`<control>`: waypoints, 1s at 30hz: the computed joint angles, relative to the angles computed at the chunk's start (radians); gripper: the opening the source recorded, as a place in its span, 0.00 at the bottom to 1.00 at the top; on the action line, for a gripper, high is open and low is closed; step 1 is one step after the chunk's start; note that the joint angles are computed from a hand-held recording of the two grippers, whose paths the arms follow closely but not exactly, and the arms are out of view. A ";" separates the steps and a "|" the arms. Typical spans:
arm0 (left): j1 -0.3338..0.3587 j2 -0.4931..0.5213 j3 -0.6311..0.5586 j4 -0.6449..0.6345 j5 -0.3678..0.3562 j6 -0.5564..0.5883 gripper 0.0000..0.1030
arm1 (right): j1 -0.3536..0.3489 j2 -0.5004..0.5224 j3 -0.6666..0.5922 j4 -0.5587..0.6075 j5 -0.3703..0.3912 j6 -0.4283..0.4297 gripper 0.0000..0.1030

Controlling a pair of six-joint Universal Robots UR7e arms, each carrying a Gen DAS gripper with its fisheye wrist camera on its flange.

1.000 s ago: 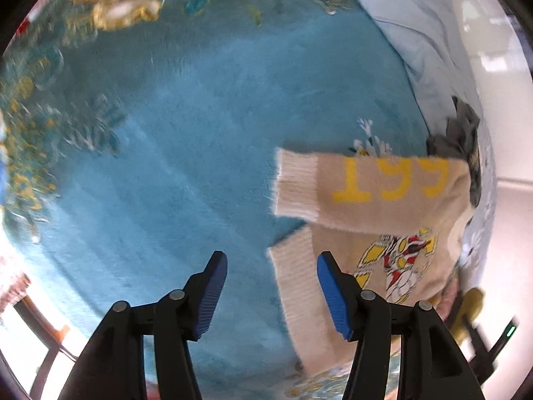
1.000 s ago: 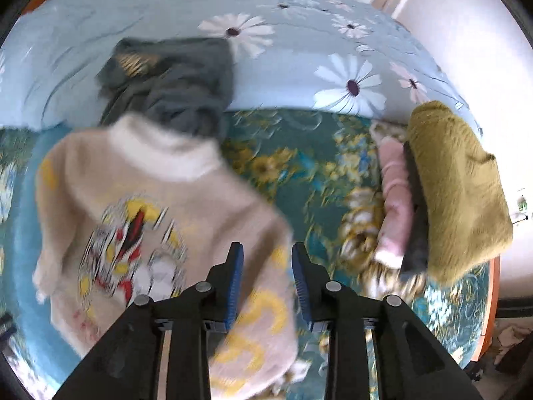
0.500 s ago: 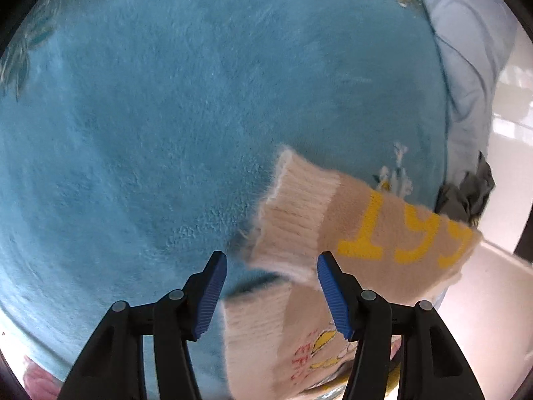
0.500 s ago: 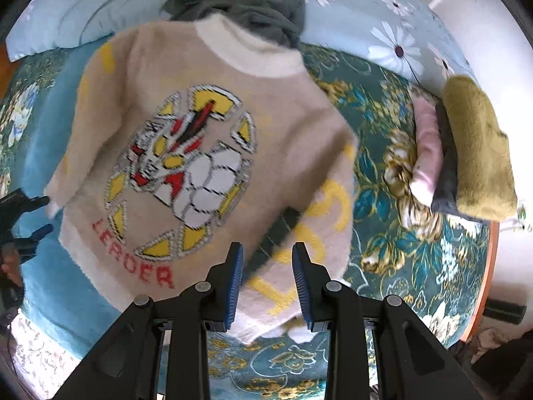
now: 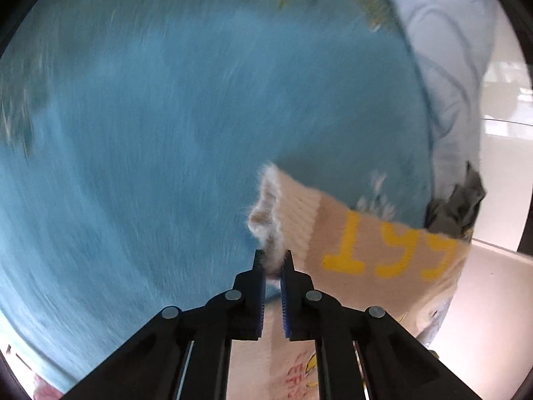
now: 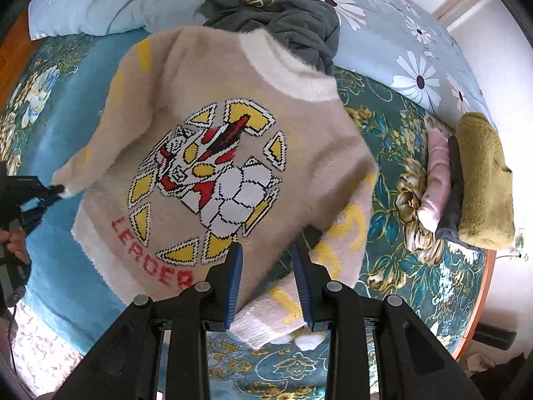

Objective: Fold clothes

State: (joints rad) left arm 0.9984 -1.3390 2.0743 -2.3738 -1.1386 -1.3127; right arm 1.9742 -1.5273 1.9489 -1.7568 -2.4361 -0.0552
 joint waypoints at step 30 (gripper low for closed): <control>-0.034 -0.197 -0.051 0.241 0.124 0.066 0.02 | -0.152 -0.091 0.112 -0.128 0.074 0.039 0.45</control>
State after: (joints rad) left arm 0.9639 -1.5360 2.0236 -2.1324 -1.0141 -1.2465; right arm 1.8220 -1.6186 2.0613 -1.8848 -2.3619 -0.0166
